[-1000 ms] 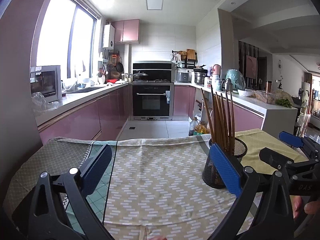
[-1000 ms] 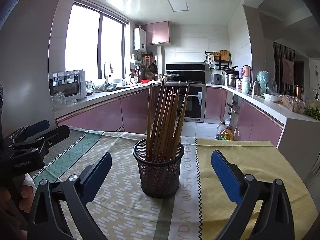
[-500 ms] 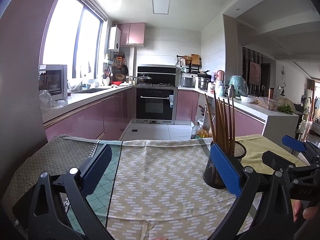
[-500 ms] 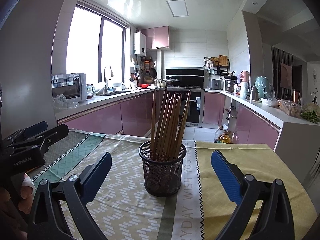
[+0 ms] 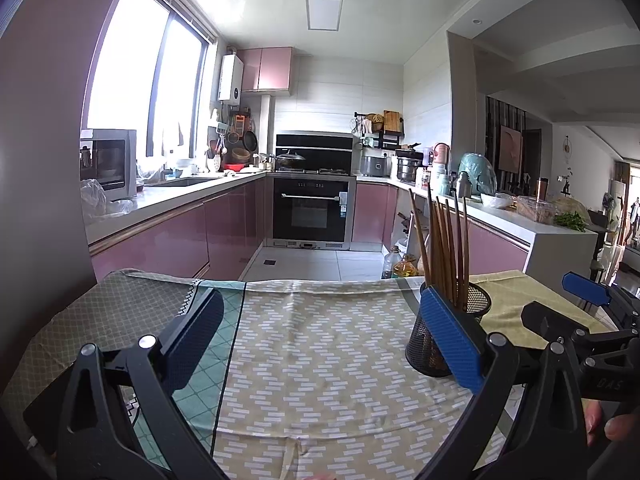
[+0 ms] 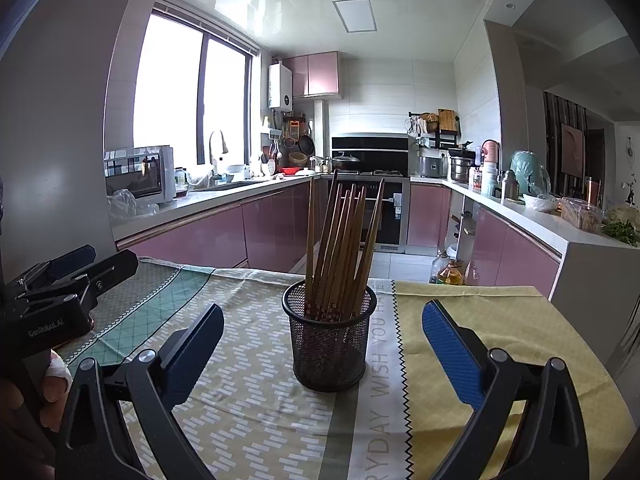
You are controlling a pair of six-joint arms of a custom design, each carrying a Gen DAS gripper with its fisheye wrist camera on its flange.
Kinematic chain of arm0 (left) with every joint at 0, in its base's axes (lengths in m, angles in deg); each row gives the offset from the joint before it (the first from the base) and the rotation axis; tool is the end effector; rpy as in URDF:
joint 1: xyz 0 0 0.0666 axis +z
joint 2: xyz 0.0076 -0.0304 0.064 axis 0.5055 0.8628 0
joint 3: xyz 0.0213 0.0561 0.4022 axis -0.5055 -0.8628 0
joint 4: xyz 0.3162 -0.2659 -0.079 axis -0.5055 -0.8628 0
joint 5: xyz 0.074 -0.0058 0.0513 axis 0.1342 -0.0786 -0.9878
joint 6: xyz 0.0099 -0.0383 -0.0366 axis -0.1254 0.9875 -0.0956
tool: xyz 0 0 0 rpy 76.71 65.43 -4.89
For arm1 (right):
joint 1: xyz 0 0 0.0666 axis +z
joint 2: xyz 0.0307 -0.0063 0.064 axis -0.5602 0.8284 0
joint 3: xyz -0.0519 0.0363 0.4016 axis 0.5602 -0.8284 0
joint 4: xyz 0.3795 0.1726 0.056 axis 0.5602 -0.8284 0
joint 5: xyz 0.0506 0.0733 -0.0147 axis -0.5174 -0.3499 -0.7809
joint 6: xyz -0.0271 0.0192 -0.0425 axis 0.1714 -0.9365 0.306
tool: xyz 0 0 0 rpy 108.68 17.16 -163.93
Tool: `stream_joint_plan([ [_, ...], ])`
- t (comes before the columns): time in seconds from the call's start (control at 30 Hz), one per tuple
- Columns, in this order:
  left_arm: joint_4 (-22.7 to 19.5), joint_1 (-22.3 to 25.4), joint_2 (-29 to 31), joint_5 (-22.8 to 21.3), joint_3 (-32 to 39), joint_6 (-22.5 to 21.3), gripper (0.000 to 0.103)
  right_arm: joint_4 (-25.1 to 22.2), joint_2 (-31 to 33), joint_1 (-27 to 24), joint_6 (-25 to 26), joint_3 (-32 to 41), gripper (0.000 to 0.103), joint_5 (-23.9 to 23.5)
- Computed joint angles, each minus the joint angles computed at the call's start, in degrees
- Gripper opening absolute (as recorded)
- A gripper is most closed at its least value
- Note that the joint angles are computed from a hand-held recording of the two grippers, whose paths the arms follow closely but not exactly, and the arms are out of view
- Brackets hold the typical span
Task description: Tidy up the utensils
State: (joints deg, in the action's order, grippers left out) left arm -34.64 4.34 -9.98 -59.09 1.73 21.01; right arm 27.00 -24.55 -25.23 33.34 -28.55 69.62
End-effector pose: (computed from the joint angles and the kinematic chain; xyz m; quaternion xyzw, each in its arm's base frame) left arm 0.4179 -0.1996 0.5037 0.1125 0.7793 -0.1131 0.6061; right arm 0.3502 0.0484 0.4841 0.0117 0.7957 0.0040 0.6056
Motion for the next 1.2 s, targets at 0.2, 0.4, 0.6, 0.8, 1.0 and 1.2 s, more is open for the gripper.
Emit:
stream_joint_plan([
  [0.2,-0.07,-0.12,0.03,-0.24,0.00,0.05,0.097,-0.14,0.44,0.44,-0.21,0.24,0.096,0.34],
  [0.4,-0.15,-0.19,0.05,-0.08,0.03,0.15,0.097,0.22,0.39,0.58,-0.50,-0.02,0.096,0.29],
  [0.6,-0.42,-0.43,0.22,-0.40,0.06,0.51,0.097,0.26,0.33,0.49,-0.63,-0.11,0.096,0.14],
  [0.8,-0.24,-0.55,0.23,-0.49,-0.04,0.53,0.097,0.57,0.25,0.51,-0.87,-0.32,0.096,0.12],
  [1.0,-0.36,-0.62,0.29,-0.73,0.04,0.71,0.097,0.46,0.22,0.63,-0.81,-0.33,0.096,0.15],
  [1.2,-0.31,-0.53,0.25,-0.65,0.03,0.65,0.097,0.61,0.23,0.63,-0.96,-0.43,0.096,0.18],
])
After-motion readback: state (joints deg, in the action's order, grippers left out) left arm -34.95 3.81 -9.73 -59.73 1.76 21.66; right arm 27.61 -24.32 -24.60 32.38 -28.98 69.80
